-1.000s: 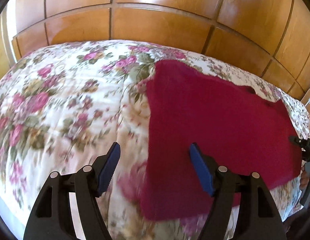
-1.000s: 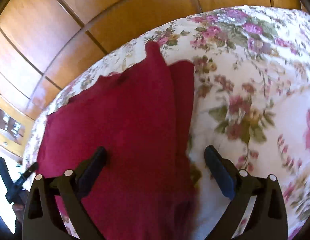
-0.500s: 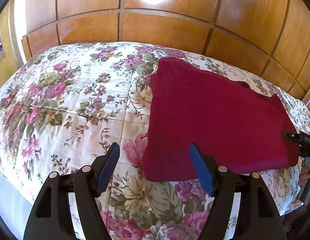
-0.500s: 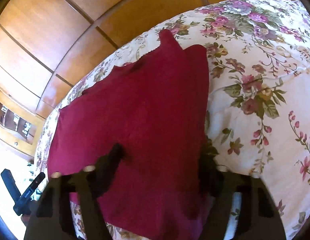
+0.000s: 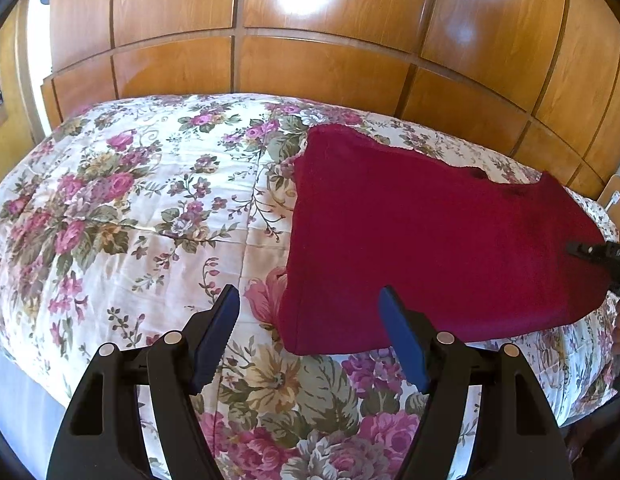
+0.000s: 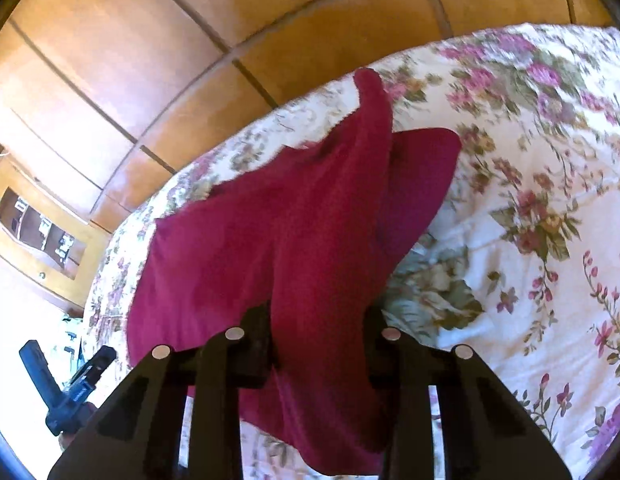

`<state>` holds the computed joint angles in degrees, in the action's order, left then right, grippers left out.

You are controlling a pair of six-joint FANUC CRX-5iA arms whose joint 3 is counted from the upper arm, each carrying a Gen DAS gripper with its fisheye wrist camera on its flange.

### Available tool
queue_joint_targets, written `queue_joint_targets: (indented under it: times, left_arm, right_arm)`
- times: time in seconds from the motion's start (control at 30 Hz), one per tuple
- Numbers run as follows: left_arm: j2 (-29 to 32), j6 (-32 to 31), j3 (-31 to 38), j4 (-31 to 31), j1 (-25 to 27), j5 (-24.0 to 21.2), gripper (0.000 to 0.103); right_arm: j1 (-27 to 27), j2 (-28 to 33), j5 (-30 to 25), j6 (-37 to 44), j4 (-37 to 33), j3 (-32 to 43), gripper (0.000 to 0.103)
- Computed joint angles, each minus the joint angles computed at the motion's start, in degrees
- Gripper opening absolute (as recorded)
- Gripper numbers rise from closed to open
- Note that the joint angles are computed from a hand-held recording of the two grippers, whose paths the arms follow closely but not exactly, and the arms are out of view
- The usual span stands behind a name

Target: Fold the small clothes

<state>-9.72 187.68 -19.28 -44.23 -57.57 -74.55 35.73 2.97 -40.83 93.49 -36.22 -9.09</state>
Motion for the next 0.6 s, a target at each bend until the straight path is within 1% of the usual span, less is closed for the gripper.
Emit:
queue_joint_targets:
  times: [0.13, 0.23, 0.33, 0.4, 0.47, 0.6]
  left_arm:
    - [-0.2, 0.46, -0.12, -0.16, -0.25, 0.03, 0.071]
    - [-1.93, 1.06, -1.56, 0.25, 0.27, 2.03, 0.071]
    - [-5.67, 2.57, -4.47, 0.64, 1.28, 5.92, 0.071]
    - [-10.07, 4.42, -7.73, 0.75, 2.43, 10.69, 0.071]
    - [-13.18, 5.75, -9.94, 0.7, 3.33, 13.84, 0.071]
    - [-18.9, 8.07, -13.76, 0.04, 5.33, 18.72, 0.07]
  right_arm:
    - [2.67, -1.24, 0.21, -0.34, 0.89, 1.56, 0.026]
    - [5.85, -1.32, 0.67, -0.82, 2.01, 3.3, 0.026]
    - [9.16, -0.53, 0.84, -0.93, 3.01, 5.25, 0.026]
    - [11.93, 0.88, 0.65, -0.91, 3.79, 7.21, 0.026]
    - [14.48, 2.74, 0.4, -1.37, 4.57, 9.13, 0.025]
    - [19.62, 7.78, -1.33, -1.63, 5.91, 13.43, 0.025]
